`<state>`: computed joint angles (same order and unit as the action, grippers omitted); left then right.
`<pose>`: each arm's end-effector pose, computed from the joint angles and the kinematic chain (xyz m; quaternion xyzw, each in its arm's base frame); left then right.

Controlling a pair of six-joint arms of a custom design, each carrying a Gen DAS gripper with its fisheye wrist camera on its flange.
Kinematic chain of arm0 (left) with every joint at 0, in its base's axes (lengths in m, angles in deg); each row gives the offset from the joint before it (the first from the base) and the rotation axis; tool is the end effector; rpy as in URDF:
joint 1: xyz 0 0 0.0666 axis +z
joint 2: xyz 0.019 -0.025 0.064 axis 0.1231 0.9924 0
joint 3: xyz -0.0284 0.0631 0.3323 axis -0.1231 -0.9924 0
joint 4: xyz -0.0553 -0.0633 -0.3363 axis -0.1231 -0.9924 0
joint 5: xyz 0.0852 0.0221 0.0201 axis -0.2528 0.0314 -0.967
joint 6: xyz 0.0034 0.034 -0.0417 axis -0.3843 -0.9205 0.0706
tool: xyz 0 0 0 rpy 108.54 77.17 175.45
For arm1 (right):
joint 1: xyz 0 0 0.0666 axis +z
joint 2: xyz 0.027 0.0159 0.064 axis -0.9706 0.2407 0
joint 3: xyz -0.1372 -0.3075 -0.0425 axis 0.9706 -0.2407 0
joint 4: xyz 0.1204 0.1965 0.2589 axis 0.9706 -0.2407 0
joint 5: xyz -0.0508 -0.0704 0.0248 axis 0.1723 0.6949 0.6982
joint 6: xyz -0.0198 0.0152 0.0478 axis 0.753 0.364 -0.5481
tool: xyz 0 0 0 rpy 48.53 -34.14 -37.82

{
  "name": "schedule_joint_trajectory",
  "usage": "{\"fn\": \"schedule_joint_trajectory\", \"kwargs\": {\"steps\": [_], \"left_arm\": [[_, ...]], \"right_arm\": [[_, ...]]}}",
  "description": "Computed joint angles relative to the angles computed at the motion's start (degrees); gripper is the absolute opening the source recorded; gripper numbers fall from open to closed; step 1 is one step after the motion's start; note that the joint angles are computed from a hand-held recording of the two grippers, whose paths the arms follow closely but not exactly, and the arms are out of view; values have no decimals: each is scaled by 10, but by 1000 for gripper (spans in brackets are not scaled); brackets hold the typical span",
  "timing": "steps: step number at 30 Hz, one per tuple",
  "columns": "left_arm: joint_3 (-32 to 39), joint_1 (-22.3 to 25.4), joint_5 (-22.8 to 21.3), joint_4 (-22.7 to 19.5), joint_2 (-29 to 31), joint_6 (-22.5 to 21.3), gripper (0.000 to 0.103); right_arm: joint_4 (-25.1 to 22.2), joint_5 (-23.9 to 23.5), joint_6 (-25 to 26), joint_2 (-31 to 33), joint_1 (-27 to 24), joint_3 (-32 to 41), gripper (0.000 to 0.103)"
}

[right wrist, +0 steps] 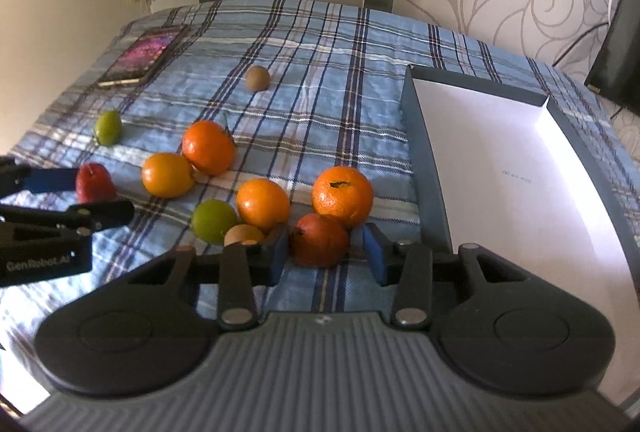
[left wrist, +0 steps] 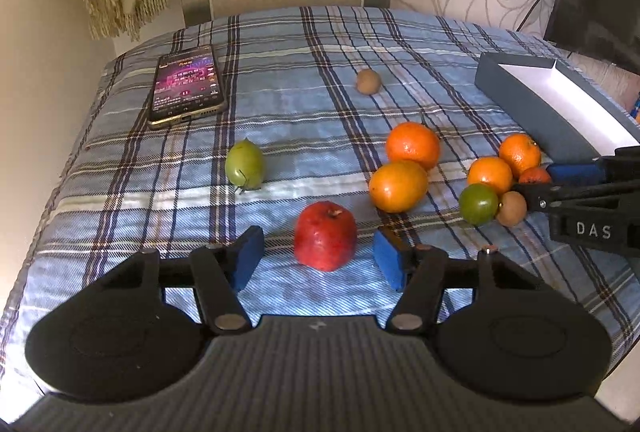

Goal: Organize fruits
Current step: 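Close the left gripper on the red apple while the right gripper grasps a small red fruit, then carry the red apple into the white box and open the left gripper while the right holds its fruit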

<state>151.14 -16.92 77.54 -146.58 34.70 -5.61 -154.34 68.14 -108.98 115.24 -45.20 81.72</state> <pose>0.5297 -0.2388 0.4544 0.2319 0.8936 -0.0967 0.3721 0.4495 0.2487 0.4582 0.0505 0.9232 -0.0528 0.3772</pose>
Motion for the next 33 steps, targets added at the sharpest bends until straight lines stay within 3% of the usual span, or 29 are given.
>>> {"fn": "schedule_joint_trajectory", "kwargs": {"steps": [3, 9, 20, 33], "left_arm": [[2, 0, 0, -1, 1, 0, 67], [2, -1, -3, -2, 1, 3, 66], [-18, -4, 9, 7, -13, 5, 38], [-34, -10, -3, 8, -29, 19, 37]], "right_arm": [[2, -1, 13, 0, 2, -1, 36], [2, 3, 15, -6, 6, -8, 35], [-3, -11, -16, -40, 11, -25, 35], [-4, -14, -22, -85, 22, -31, 35]]}}
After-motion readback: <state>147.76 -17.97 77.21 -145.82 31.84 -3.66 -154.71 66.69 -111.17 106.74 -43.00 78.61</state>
